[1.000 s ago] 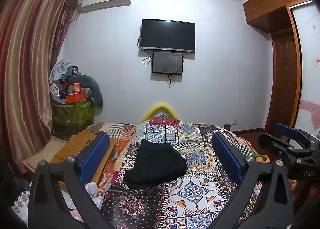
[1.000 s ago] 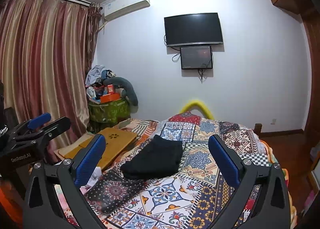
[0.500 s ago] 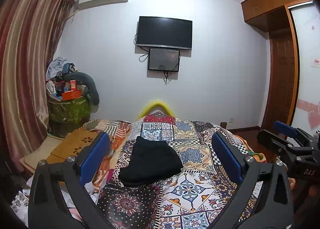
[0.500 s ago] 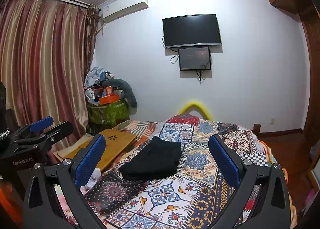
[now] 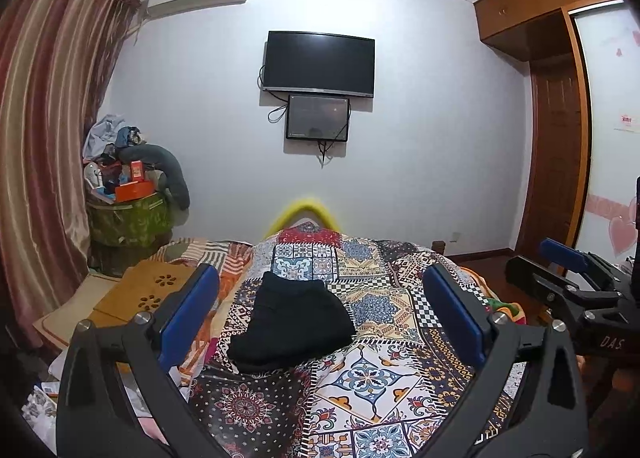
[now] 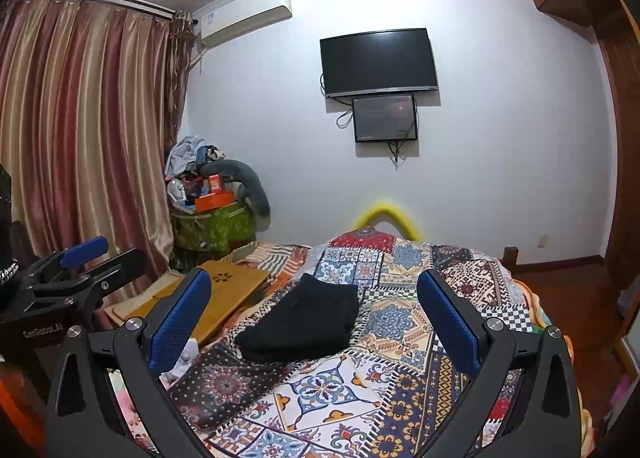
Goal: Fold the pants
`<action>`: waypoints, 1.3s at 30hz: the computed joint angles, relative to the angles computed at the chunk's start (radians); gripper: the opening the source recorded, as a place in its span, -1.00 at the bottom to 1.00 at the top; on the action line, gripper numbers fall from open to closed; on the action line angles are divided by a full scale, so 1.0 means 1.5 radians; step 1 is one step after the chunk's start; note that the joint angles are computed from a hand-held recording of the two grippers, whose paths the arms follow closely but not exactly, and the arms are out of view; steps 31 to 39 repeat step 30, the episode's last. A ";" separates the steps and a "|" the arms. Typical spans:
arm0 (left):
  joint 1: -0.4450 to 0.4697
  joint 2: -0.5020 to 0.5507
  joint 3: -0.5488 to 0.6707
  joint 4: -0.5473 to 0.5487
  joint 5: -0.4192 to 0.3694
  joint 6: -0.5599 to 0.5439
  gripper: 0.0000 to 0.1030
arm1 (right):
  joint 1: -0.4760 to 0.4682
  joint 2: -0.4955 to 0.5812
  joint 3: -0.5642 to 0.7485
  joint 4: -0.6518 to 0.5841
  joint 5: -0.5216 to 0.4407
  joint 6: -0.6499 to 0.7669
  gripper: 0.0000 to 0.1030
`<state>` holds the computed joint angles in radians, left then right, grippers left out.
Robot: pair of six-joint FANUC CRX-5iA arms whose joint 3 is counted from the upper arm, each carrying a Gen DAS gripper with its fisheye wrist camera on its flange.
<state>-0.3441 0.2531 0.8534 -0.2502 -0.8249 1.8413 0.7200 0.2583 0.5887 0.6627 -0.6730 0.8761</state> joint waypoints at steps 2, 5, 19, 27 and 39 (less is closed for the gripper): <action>0.000 -0.001 -0.002 0.000 0.001 0.000 1.00 | 0.001 -0.001 -0.001 0.004 0.001 -0.002 0.99; 0.000 0.000 -0.001 0.005 0.000 -0.002 1.00 | 0.001 -0.001 -0.002 0.005 0.001 -0.004 0.99; -0.005 0.005 0.005 0.002 -0.005 -0.006 1.00 | 0.000 0.000 0.002 0.000 0.000 -0.003 0.99; 0.002 0.002 -0.004 0.018 -0.006 -0.013 1.00 | 0.000 0.005 0.012 -0.012 -0.007 0.004 0.99; 0.005 0.005 0.000 0.023 -0.011 -0.011 1.00 | 0.000 0.008 0.017 -0.018 -0.011 0.010 0.99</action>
